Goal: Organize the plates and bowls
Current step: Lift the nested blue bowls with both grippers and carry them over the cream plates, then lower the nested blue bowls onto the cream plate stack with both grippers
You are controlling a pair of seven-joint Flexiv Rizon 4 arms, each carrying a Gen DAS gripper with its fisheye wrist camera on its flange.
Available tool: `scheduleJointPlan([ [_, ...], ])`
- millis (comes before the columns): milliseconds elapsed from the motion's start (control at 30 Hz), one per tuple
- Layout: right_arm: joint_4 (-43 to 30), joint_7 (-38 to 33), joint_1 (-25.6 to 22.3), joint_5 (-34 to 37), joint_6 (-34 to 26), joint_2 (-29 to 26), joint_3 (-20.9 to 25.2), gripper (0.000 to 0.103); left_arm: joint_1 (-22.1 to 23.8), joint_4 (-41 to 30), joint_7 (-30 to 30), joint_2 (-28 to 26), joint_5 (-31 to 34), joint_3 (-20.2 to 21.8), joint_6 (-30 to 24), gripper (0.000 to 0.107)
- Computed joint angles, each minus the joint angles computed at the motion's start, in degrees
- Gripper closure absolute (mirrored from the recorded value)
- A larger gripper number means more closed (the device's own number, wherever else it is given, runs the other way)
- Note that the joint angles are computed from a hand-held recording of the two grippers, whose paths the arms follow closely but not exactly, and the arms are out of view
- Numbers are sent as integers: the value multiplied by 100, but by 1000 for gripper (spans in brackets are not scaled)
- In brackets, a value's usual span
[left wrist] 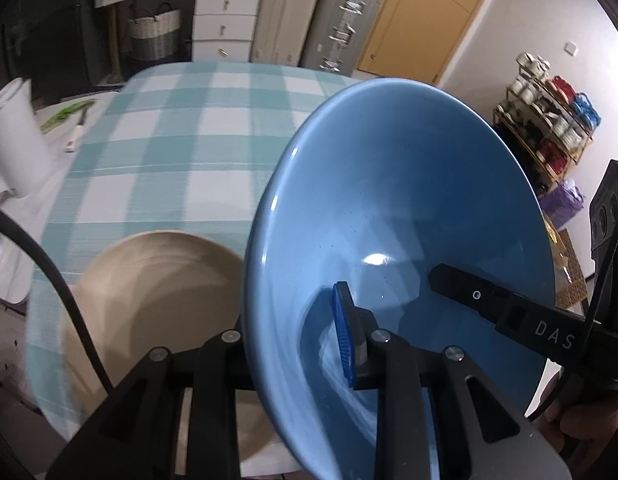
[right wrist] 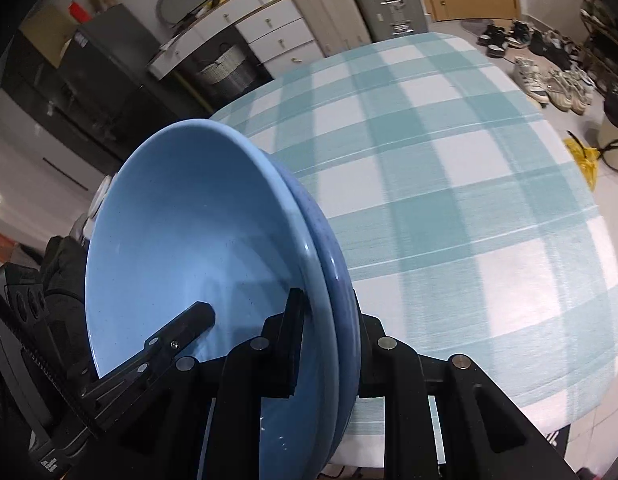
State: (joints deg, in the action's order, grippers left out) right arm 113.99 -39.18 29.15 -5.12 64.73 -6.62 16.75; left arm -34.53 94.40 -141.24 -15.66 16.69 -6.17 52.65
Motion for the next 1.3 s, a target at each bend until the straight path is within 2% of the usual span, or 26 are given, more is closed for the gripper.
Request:
scheduleJointPlan([
  [300, -594, 137, 449, -204, -69, -638, 110, 85, 322, 986, -253, 761, 180, 57, 68, 82],
  [467, -867, 133, 631, -160, -98, -1000, 154, 85, 604, 1441, -147, 1024, 51, -29, 46, 82],
  [667, -1079, 138, 757, -187, -273, -1243, 134, 85, 825, 1733, -23, 1117, -170, -114, 57, 81],
  [967, -1174, 51, 802, -192, -599, -1322, 137, 85, 923, 1951, 249, 1140, -473, -173, 99, 81],
  [1300, -1334, 14, 996, -625, -1073, -1360, 23, 85, 955, 2104, 387, 1157, -648, -178, 128, 79],
])
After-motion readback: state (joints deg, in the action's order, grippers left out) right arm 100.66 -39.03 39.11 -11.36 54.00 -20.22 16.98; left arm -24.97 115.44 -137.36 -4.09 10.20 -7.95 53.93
